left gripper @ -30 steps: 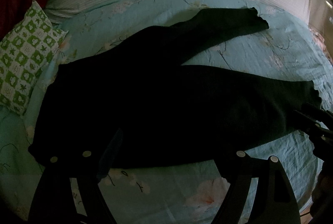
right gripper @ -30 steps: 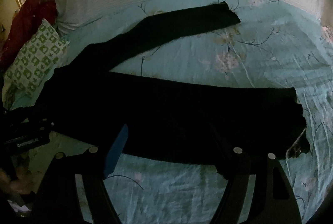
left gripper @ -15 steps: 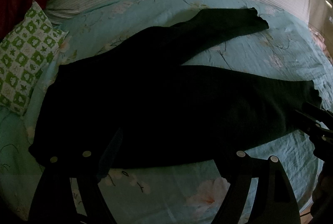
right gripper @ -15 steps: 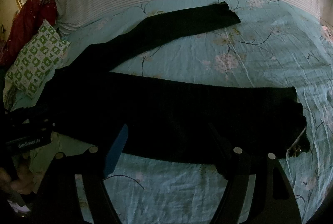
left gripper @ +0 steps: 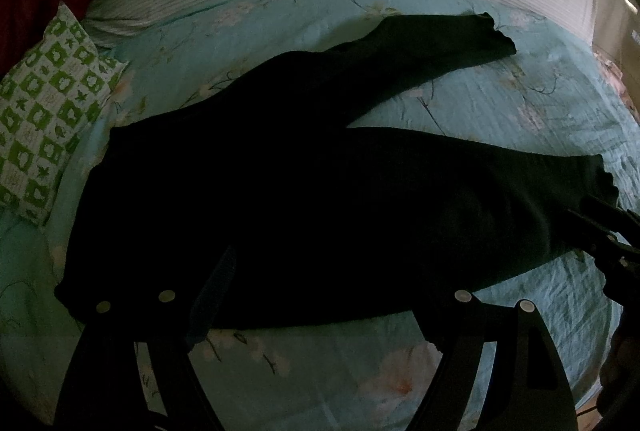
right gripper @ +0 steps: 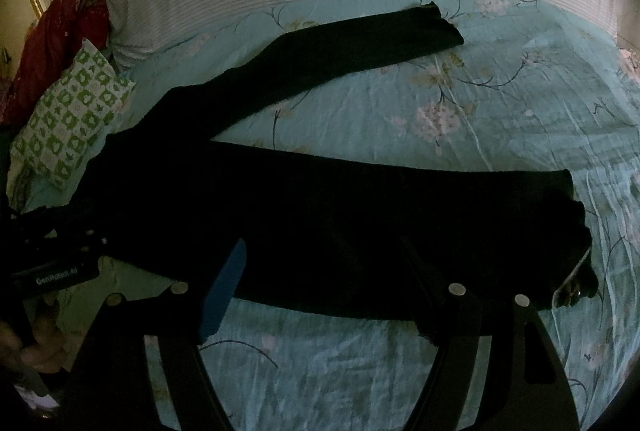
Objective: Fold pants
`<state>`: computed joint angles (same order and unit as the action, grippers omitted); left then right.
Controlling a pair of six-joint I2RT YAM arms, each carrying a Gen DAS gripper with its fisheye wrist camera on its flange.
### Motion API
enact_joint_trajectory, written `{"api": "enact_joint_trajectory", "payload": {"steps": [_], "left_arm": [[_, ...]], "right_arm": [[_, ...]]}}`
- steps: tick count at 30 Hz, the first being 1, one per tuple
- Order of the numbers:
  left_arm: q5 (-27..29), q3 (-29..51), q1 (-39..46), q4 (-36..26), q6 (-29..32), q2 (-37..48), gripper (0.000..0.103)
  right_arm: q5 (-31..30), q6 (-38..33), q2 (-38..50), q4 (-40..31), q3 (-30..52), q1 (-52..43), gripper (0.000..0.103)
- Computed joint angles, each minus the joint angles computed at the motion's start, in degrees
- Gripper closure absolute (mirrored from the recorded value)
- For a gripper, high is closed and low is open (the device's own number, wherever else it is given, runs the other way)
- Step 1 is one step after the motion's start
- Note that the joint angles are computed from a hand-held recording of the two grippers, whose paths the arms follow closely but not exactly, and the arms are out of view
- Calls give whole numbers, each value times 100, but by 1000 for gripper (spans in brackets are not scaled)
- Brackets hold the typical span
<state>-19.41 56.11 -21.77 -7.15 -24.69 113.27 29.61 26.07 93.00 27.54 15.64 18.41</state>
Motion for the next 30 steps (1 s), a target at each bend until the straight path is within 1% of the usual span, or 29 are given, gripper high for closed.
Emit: {"api": "enact_joint_trajectory", "payload": {"steps": [8,18,21,25,30], "left_arm": [[27,187,58,-105,22,84,21],[102,749,348,-362,241,316,21],[266,1085,464,-549,425,470,21],[318,1567,575,-721,687,723,21],[392,2264,681,-999,812,1098,21]], "right_arm": [[-151,-62,-54,6,53,-193,28],[-562,-337,-156,26,238,-754,28],[-702,-423,-216,-1,326,-958,28],[-835,-602,-275,-100,535,-1208,28],[-1063,-822,-326,-242,867,-1611,28]]}}
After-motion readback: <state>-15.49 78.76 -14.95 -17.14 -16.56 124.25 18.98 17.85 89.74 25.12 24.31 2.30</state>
